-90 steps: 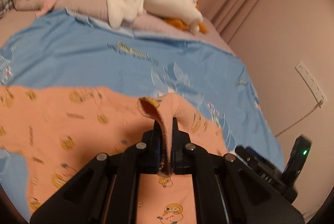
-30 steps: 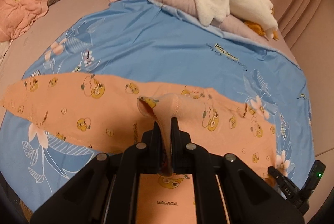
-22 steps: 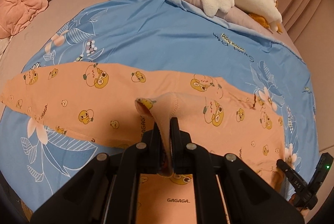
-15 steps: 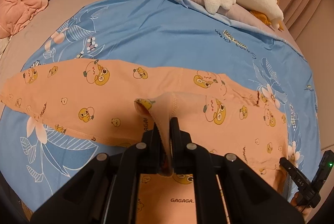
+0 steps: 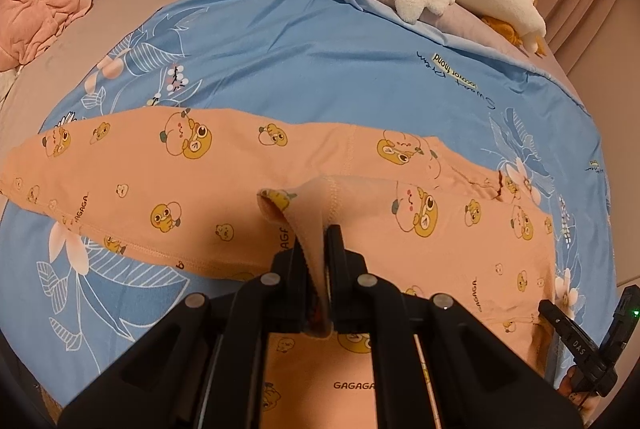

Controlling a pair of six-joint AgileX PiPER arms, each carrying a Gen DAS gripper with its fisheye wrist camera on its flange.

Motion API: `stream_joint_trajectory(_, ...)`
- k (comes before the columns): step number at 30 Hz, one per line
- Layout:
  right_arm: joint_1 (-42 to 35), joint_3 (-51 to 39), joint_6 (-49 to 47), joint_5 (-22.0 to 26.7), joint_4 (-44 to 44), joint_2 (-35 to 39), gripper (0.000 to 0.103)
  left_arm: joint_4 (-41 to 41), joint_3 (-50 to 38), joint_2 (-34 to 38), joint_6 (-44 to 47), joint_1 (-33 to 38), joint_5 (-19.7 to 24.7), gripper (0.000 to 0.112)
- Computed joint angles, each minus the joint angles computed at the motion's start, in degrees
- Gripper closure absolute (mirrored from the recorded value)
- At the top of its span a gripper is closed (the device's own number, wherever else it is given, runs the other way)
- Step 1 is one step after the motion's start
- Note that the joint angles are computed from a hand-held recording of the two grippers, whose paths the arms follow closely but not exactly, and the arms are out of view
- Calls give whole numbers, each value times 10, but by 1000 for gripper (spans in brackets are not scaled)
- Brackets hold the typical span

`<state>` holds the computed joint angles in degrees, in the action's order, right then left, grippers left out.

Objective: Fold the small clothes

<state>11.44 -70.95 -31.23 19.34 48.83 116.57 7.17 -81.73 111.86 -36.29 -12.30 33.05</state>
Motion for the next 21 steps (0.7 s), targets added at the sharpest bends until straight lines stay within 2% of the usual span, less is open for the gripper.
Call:
stream_joint_trajectory(11, 4, 0, 24, -3, -24, 0, 95, -40, 1, 17, 29, 17, -9, 103)
stream_joint_trajectory(21, 7, 1, 29, -12, -30, 2, 95, -35, -7, 33, 32, 18, -6, 102)
